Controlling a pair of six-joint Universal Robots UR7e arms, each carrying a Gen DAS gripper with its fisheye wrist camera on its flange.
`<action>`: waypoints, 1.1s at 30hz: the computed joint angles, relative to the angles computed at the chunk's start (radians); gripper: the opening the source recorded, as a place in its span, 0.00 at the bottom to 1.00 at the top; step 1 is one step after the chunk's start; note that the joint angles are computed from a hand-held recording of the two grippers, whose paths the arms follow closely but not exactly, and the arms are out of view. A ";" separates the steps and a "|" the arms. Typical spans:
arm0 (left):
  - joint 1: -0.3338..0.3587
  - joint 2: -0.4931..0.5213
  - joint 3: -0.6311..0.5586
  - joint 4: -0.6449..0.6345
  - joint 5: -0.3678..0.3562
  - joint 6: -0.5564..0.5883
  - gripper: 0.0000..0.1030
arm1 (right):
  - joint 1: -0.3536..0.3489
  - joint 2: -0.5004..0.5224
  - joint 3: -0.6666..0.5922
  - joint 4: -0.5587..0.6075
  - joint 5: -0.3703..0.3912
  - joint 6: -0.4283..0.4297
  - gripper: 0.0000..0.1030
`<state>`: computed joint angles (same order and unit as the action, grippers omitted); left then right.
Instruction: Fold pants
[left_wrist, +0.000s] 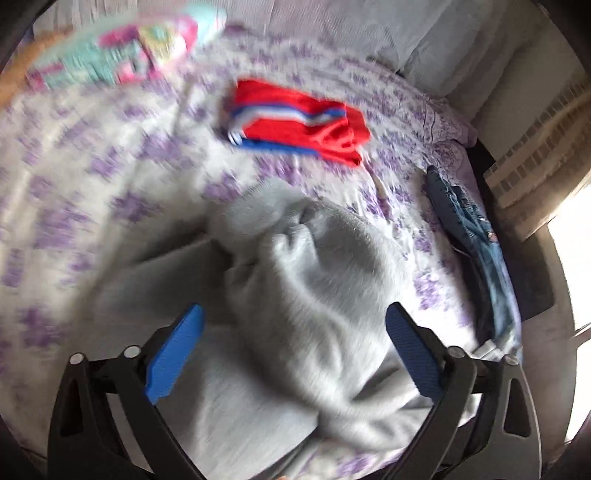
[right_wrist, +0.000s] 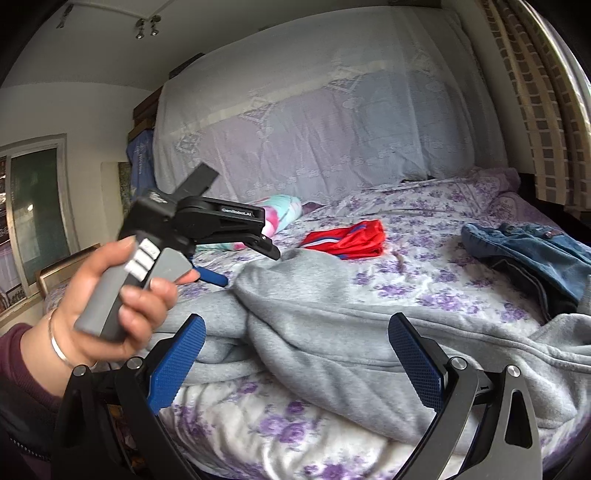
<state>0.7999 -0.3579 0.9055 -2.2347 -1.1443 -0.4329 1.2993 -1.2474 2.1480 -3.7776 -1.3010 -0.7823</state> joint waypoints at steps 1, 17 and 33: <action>0.014 0.027 -0.054 0.046 -0.056 -0.014 0.75 | -0.003 0.000 -0.003 -0.004 -0.001 0.006 0.97; -0.058 -0.146 0.240 -0.437 0.100 0.054 0.15 | -0.098 -0.040 -0.074 -0.221 -0.146 0.058 0.97; -0.079 -0.339 0.409 -0.573 0.451 0.055 0.17 | -0.119 -0.198 -0.018 0.407 0.057 -0.381 0.97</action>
<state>0.7212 -0.6968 1.3150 -2.8075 -0.6935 -0.3781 1.1805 -1.4455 2.1296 -3.3706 -1.2436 -1.1630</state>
